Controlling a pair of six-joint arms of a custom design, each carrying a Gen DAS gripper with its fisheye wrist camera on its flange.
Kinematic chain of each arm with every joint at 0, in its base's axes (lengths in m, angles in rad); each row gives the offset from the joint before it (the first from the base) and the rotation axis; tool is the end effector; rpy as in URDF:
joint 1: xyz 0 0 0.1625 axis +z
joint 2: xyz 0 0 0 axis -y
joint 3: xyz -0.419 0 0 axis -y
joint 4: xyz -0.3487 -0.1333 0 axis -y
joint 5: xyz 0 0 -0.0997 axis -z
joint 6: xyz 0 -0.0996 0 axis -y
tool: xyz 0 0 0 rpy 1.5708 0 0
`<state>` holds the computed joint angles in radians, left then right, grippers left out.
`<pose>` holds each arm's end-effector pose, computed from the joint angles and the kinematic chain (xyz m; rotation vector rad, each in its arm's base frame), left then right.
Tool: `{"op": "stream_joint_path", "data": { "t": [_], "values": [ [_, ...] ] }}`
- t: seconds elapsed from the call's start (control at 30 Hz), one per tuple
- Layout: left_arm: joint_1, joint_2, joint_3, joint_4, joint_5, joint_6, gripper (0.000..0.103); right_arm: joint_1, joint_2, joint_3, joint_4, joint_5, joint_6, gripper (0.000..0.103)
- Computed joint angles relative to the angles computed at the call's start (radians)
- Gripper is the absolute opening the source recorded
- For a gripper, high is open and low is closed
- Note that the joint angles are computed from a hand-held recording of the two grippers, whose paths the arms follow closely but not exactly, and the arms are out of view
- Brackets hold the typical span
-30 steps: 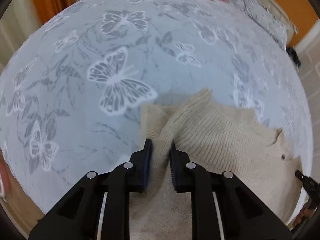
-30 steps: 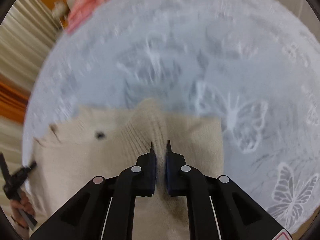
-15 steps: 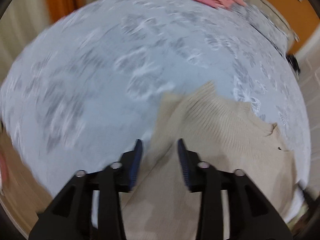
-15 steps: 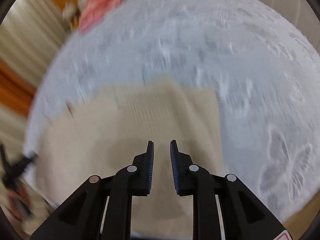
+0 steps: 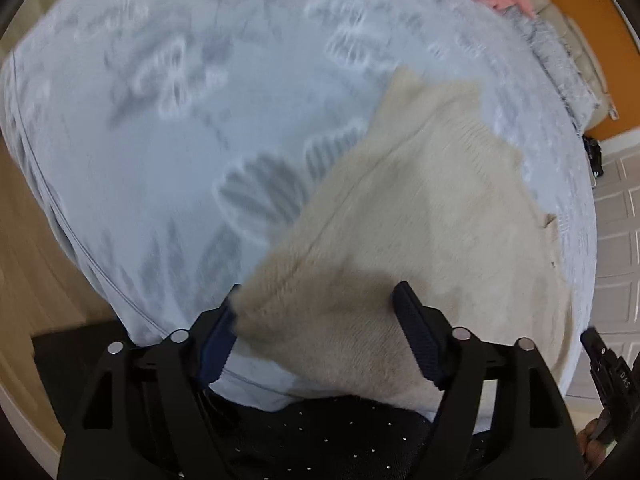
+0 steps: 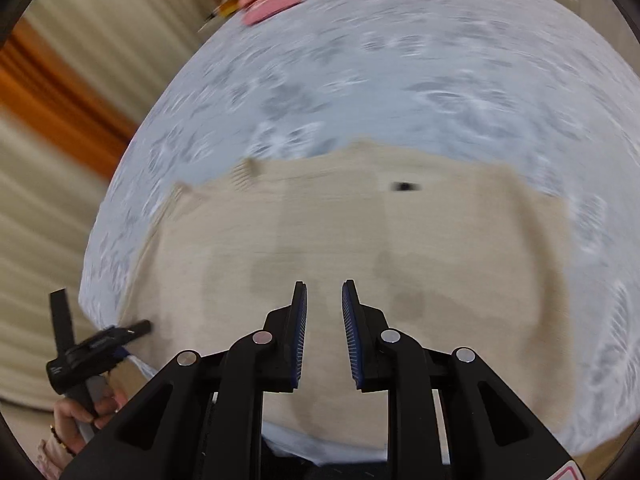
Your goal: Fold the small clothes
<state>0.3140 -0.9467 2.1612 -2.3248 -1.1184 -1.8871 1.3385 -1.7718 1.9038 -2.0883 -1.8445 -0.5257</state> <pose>-0.3410 -0.2967 0.0512 -0.6780 2.5359 -0.6039 0.0136 -0.4045 0.4758 0.3260 -2.7073 0.3554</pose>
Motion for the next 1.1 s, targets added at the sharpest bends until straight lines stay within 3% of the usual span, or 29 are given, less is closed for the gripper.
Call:
{"op": "stream_joint_path", "data": {
  "t": [0.13, 0.17, 0.3, 0.4, 0.47, 0.77, 0.83, 0.97, 1.1],
  "values": [
    [-0.006, -0.004, 0.045, -0.086, 0.014, -0.055, 0.074, 0.081, 0.087, 0.010, -0.035, -0.053, 0.038, 0.020],
    [-0.008, -0.007, 0.052, -0.096, 0.018, -0.063, 0.070, 0.098, 0.112, 0.012, -0.049, -0.070, 0.052, 0.020],
    [-0.039, -0.031, 0.144, -0.253, 0.043, -0.111, 0.039, 0.129, 0.207, 0.003, -0.074, -0.139, 0.099, 0.020],
    [-0.052, -0.036, 0.156, -0.293, 0.051, -0.090, 0.025, 0.129, 0.299, 0.017, -0.074, -0.248, 0.123, 0.019],
    [-0.059, -0.042, 0.138, -0.271, 0.062, -0.082, 0.022, 0.129, 0.306, 0.044, -0.138, -0.257, 0.093, 0.019],
    [-0.086, -0.053, 0.083, -0.241, 0.127, -0.028, 0.020, 0.143, 0.331, 0.034, -0.129, -0.279, 0.106, 0.019],
    [-0.079, -0.050, 0.071, -0.225, 0.125, -0.038, 0.020, 0.145, 0.325, 0.029, -0.127, -0.263, 0.104, 0.019],
    [-0.061, -0.048, 0.034, -0.124, 0.095, -0.021, 0.023, 0.110, 0.241, 0.010, -0.073, -0.135, 0.139, 0.019],
    [-0.047, -0.038, 0.002, -0.039, 0.068, -0.005, 0.025, 0.093, 0.217, 0.006, -0.041, -0.145, 0.125, 0.020]
  ]
}}
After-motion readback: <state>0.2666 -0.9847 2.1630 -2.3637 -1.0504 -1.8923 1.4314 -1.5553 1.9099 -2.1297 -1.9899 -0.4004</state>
